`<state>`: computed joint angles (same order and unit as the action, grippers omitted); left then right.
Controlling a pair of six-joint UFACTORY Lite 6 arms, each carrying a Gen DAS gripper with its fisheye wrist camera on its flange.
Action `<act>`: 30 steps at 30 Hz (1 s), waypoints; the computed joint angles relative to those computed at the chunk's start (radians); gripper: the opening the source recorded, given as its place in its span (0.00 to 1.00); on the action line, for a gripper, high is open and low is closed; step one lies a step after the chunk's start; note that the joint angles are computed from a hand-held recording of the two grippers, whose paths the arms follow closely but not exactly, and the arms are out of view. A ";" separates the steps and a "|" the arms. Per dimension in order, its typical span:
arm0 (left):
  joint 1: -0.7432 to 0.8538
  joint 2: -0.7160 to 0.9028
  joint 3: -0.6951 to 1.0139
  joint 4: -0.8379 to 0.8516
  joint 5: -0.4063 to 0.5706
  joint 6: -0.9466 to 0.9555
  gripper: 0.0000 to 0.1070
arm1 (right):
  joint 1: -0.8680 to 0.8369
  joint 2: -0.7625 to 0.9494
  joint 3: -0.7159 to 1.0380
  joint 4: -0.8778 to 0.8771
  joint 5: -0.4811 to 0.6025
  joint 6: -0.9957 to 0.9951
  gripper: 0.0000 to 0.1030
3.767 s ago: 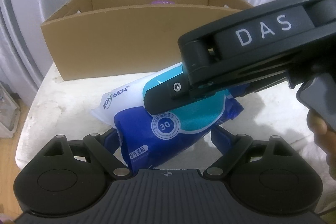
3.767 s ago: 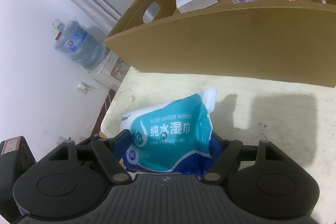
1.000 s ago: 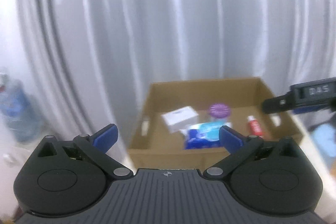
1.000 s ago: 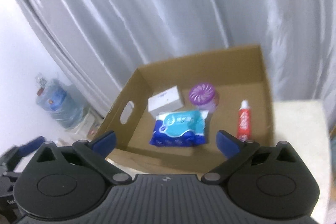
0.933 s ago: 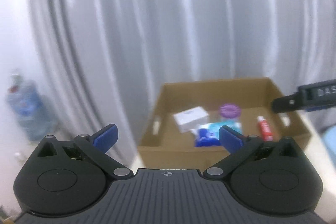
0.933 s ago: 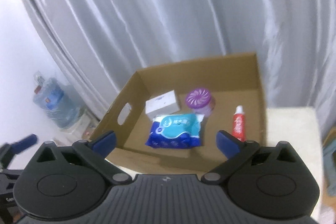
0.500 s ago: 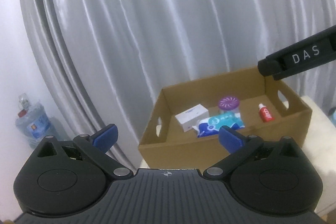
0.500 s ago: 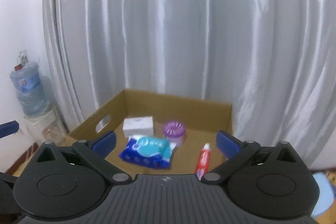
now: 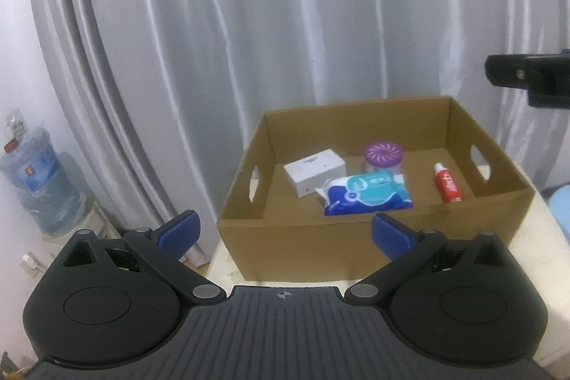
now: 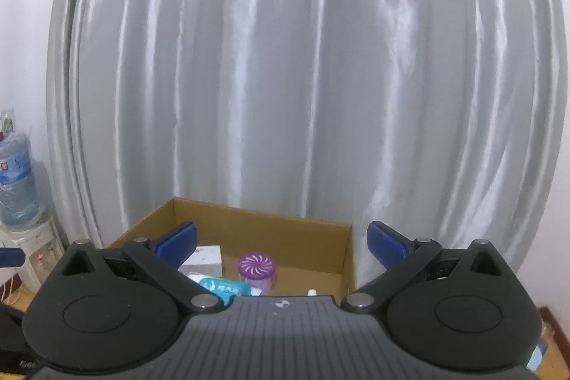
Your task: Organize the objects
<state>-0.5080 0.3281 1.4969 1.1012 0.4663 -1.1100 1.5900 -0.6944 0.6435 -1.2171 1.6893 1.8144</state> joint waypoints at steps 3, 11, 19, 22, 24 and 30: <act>0.032 0.044 0.057 -0.129 -0.022 0.113 0.96 | -0.060 -0.019 -0.018 0.005 -0.091 0.001 1.00; 0.111 0.209 0.259 -0.649 -0.046 0.564 0.96 | -0.449 -0.078 -0.071 0.242 -0.546 -0.136 1.00; 0.098 0.354 0.464 -0.781 0.030 0.727 0.96 | -0.619 -0.079 -0.130 0.338 -0.711 -0.212 1.00; 0.108 0.385 0.515 -0.848 0.048 0.775 0.96 | -0.639 -0.081 -0.136 0.349 -0.722 -0.226 1.00; 0.109 0.395 0.531 -0.858 0.052 0.785 0.96 | -0.680 -0.070 -0.135 0.355 -0.750 -0.250 1.00; 0.103 0.414 0.563 -0.847 0.068 0.789 0.96 | -0.727 -0.067 -0.141 0.367 -0.776 -0.281 1.00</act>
